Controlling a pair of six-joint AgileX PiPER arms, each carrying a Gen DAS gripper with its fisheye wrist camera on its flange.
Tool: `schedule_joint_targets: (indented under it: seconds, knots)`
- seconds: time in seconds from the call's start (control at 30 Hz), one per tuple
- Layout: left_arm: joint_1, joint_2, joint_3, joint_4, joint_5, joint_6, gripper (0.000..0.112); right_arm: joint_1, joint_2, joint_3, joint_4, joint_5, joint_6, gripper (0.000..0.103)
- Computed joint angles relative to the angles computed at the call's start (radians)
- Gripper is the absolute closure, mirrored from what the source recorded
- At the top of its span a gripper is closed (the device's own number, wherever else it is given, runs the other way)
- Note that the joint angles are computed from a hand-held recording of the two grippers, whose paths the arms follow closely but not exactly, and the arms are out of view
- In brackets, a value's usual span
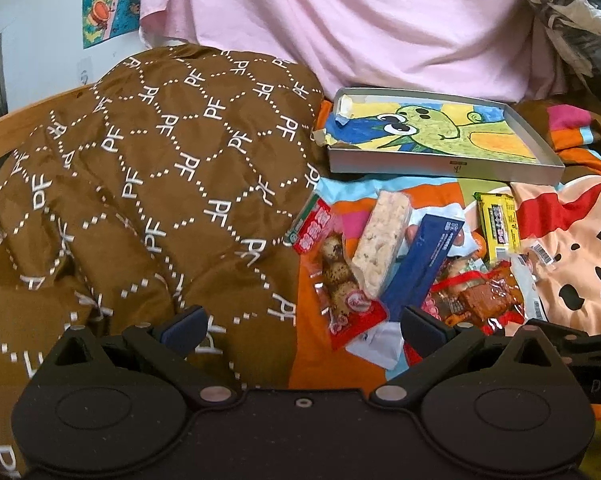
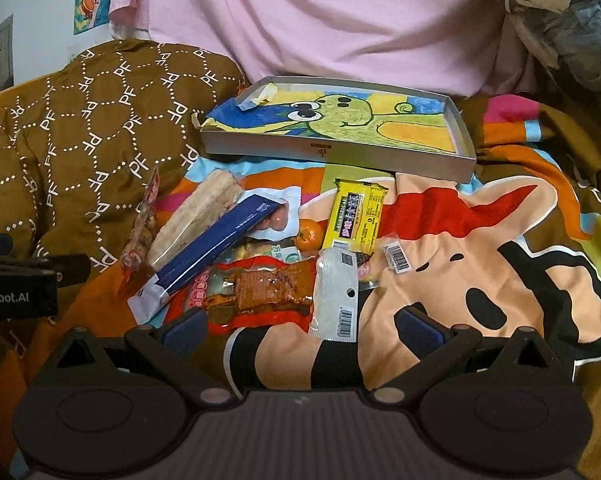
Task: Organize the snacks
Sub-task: 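Move left gripper toward quail egg bag while right gripper moves toward red snack bag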
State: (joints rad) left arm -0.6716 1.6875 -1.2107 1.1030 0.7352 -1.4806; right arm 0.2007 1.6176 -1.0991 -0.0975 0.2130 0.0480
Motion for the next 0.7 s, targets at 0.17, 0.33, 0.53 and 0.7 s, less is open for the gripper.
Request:
schedule_joint_targets:
  seconds: [0.17,0.33,0.53,0.7]
  knots:
    - [0.045,0.034,-0.065,-0.031,-0.040,0.112,0.010,-0.001,0.023,-0.039,-0.005,0.018,-0.005,0.000]
    - [0.089,0.079,-0.119,-0.050,-0.109,0.228,0.010,0.000,0.047,-0.077,-0.018,0.033,-0.001,0.000]
    - [0.133,0.116,-0.132,-0.035,-0.220,0.258,0.010,0.000,0.079,-0.111,-0.074,0.044,0.025,0.000]
    - [0.164,0.139,-0.127,-0.047,-0.306,0.257,0.010,-0.006,0.106,-0.127,-0.081,0.038,0.009,0.000]
